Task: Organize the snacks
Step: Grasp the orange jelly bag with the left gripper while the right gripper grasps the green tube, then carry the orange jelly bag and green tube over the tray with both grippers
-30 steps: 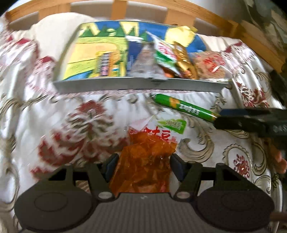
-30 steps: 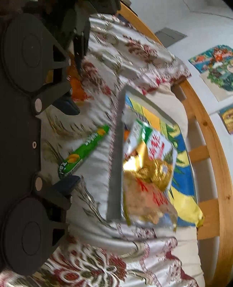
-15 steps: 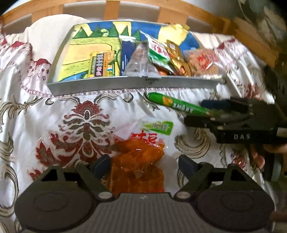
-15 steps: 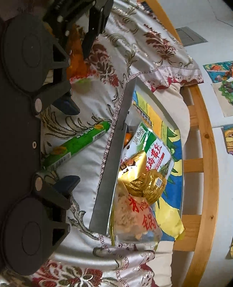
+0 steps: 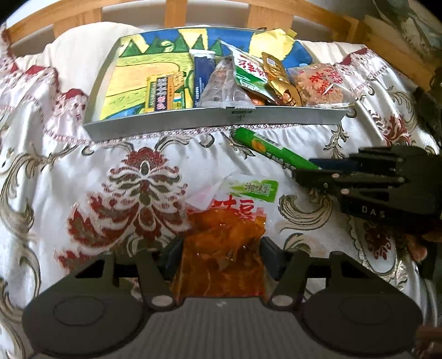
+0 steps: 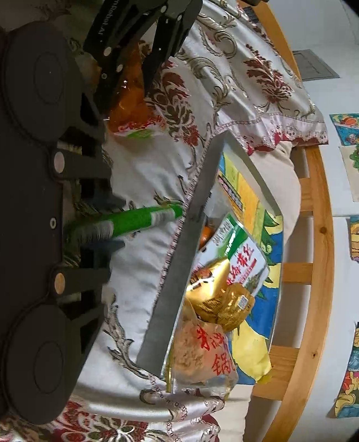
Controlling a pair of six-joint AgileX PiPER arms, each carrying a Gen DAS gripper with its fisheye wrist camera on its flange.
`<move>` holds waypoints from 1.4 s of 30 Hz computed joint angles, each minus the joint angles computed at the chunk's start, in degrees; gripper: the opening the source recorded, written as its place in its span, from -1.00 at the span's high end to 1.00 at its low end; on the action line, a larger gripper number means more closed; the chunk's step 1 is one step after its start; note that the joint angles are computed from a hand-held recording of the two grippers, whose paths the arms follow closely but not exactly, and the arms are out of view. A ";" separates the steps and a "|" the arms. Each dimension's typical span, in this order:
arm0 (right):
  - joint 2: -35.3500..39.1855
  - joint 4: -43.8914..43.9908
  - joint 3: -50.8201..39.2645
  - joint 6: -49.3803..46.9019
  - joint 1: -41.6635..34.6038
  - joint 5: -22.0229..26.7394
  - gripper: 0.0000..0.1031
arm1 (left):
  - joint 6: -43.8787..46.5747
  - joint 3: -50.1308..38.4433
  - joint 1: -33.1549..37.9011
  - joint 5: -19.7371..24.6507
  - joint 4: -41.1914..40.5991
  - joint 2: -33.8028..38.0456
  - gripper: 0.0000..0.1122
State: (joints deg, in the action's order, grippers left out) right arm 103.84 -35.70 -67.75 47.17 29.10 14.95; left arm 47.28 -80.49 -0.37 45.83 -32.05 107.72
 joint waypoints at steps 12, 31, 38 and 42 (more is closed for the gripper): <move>-0.75 -20.32 -0.88 15.53 10.81 15.16 0.64 | -1.21 6.54 1.80 -1.96 -3.68 -5.45 -0.11; -0.85 -39.46 -1.06 25.73 24.42 29.50 0.65 | -1.60 6.20 6.27 -2.83 -10.31 -7.01 -0.11; 1.23 -49.24 -2.08 32.42 22.73 30.31 0.65 | -5.30 1.21 5.35 -5.61 -9.80 -4.68 -0.11; 4.05 -52.83 -5.91 34.94 19.76 28.40 0.65 | -8.28 -5.07 4.15 -6.84 -7.81 -1.44 -0.11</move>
State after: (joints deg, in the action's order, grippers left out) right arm 107.89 -88.53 -73.66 82.12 48.86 43.35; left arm 39.00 -85.56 3.78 38.98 -39.86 106.29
